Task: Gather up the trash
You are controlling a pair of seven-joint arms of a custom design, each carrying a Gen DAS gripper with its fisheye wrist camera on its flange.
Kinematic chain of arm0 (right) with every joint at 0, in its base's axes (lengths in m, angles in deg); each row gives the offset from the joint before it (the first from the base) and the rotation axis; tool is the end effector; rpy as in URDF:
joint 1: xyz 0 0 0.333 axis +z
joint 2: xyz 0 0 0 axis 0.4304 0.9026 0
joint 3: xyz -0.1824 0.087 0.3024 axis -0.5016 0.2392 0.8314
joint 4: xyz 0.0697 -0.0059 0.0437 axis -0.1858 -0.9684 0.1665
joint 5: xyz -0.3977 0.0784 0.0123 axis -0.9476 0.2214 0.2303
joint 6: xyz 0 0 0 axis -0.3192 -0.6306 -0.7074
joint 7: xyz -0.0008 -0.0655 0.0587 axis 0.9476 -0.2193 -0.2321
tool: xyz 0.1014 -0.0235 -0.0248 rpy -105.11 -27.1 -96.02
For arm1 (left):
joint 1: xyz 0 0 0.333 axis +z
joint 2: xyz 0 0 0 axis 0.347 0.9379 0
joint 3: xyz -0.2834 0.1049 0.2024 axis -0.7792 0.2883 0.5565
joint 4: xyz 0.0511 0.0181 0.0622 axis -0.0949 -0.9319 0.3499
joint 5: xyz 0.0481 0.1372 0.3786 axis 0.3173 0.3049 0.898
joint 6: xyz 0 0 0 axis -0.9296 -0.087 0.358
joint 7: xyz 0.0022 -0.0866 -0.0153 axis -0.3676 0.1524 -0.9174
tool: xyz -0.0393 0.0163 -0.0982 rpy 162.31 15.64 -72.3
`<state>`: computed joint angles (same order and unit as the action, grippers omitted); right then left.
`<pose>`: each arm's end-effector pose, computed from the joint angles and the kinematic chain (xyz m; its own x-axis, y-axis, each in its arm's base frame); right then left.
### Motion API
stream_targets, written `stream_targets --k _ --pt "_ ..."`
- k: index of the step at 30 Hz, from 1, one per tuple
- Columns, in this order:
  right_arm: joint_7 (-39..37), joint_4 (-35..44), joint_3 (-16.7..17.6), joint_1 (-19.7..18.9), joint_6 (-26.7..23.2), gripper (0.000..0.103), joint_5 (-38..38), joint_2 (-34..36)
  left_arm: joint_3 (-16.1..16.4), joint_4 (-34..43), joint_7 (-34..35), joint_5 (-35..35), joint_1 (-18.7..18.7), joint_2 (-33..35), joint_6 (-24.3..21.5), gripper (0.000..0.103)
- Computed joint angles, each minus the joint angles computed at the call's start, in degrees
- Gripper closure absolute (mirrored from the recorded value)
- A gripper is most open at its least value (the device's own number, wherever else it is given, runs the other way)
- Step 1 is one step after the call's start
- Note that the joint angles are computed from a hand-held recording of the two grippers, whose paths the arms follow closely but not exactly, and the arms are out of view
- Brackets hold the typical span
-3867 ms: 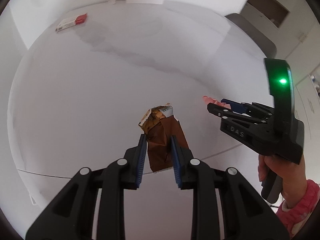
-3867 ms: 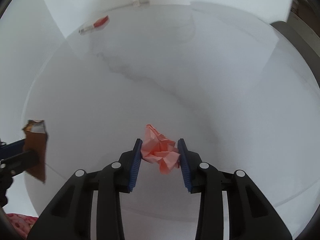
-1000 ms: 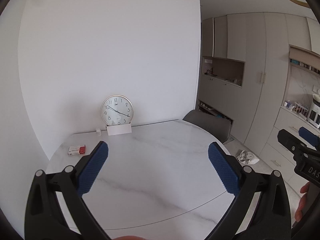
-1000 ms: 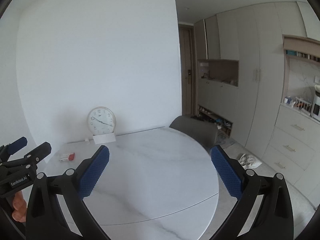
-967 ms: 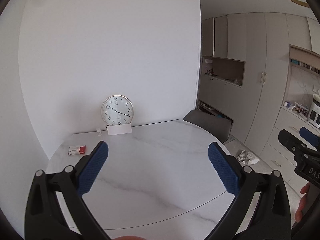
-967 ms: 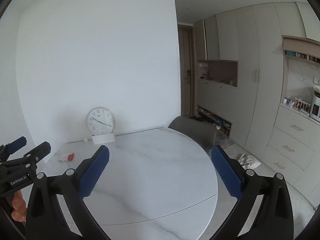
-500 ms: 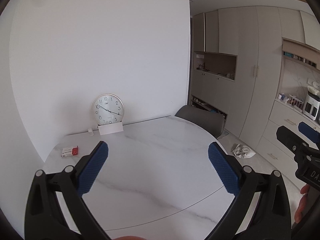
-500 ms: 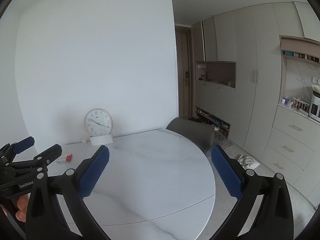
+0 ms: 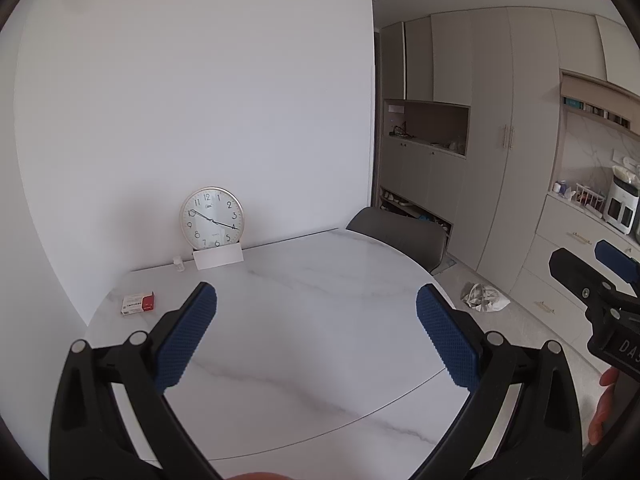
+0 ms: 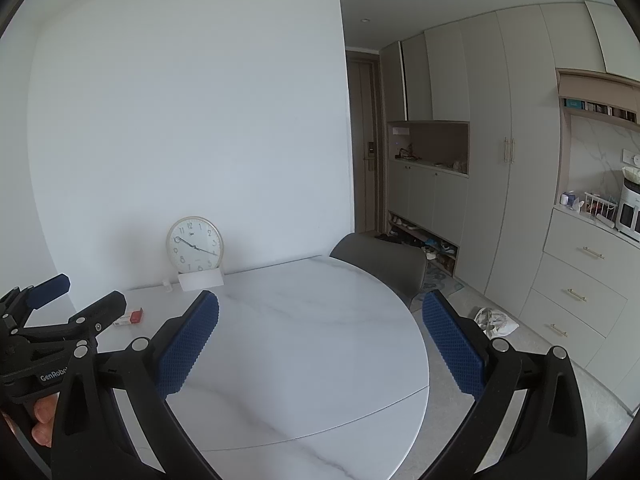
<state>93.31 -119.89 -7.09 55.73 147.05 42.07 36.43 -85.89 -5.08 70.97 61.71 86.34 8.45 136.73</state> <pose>0.4594 0.3919 0.8941 0.5128 -0.8558 -0.0673 -0.3361 -0.1280 -0.9331 0.3886 -0.3873 0.8741 0.4199 -0.9076 -0.0064 -0.4140 -0.1852 -0.8912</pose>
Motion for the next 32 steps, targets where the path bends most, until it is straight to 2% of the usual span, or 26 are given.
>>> stream_targets --k 32 --pt "0.5 -0.2 0.0 -0.2 -1.3 0.002 -0.5 -0.1 -1.0 -2.5 -0.3 1.0 -2.5 1.9 2.0 0.007"
